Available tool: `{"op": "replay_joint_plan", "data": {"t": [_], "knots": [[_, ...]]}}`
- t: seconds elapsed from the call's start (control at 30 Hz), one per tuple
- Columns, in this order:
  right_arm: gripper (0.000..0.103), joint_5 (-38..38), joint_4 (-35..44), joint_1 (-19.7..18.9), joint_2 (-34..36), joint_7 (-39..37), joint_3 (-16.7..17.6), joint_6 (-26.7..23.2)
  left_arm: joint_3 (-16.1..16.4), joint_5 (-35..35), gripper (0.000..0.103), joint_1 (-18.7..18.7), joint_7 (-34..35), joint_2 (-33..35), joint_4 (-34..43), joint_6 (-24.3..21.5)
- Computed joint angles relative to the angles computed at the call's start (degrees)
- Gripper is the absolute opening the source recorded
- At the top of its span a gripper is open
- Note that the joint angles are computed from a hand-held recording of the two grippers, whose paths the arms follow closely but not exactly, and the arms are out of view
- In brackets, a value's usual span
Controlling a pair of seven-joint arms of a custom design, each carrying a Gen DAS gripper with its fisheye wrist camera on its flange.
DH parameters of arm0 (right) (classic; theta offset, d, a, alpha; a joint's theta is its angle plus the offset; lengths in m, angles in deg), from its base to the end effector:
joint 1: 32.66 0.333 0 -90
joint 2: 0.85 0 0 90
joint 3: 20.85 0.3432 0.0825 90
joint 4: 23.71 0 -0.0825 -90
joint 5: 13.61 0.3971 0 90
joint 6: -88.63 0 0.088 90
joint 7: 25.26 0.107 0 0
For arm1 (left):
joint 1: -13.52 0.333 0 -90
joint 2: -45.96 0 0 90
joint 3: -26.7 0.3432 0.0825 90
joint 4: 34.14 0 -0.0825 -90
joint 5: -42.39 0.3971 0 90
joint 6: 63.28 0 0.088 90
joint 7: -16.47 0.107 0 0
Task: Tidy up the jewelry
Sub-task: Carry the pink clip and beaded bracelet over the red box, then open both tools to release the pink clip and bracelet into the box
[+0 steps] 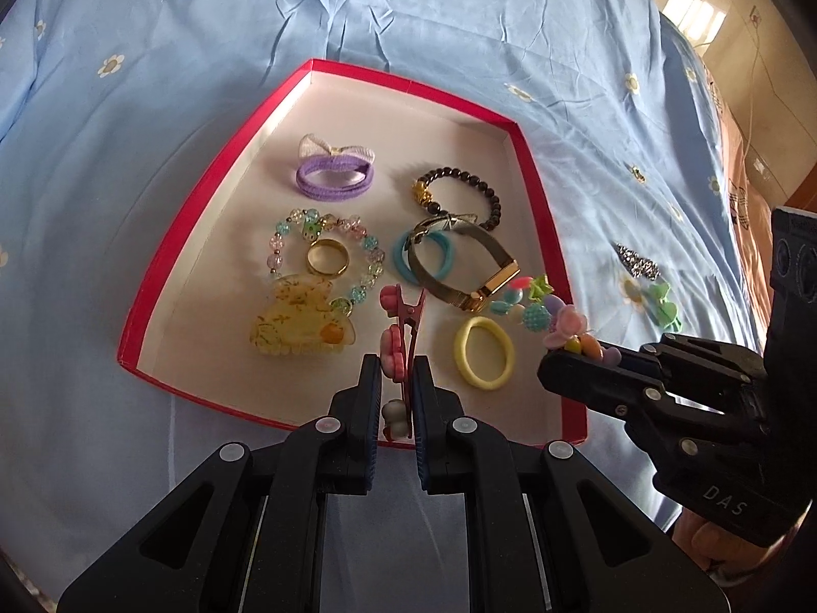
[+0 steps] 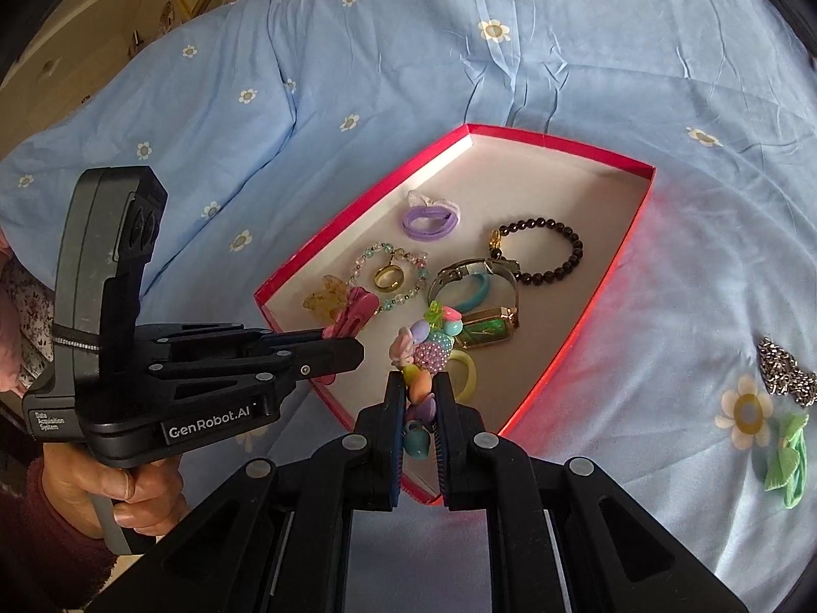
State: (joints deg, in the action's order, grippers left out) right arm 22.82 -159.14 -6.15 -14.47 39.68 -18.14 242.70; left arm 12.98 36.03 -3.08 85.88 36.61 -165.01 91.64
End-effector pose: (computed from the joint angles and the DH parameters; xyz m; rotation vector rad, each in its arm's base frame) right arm 0.4526 0.2325 0.4980 -2.0854 1.3064 -0.0813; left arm 0.4659 -0.2738 0.5043 -1.9332 2.1191 -0.8234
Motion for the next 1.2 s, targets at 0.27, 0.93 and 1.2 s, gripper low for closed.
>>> {"op": "replay_joint_plan", "data": {"t": [0.27,0.93,1.2], "knots": [[0.010,-2.6,2.2,-1.2,3.3,1.4,0.8,-2.4,0.3,-0.8,0.010,-0.1,3.0,1.2,1.5,-2.5],[0.014,-2.7,4.0,-2.7,5.4,1.6,1.6,-5.0,-0.1,1.1,0.011,0.3,4.1,2.7,3.9,-6.4],[0.015,-1.7,3.2,-2.6,4.5,1.2,1.6,-4.7,-0.4,2.1,0.013,0.3,3.2,2.6,3.6,-6.1]]}}
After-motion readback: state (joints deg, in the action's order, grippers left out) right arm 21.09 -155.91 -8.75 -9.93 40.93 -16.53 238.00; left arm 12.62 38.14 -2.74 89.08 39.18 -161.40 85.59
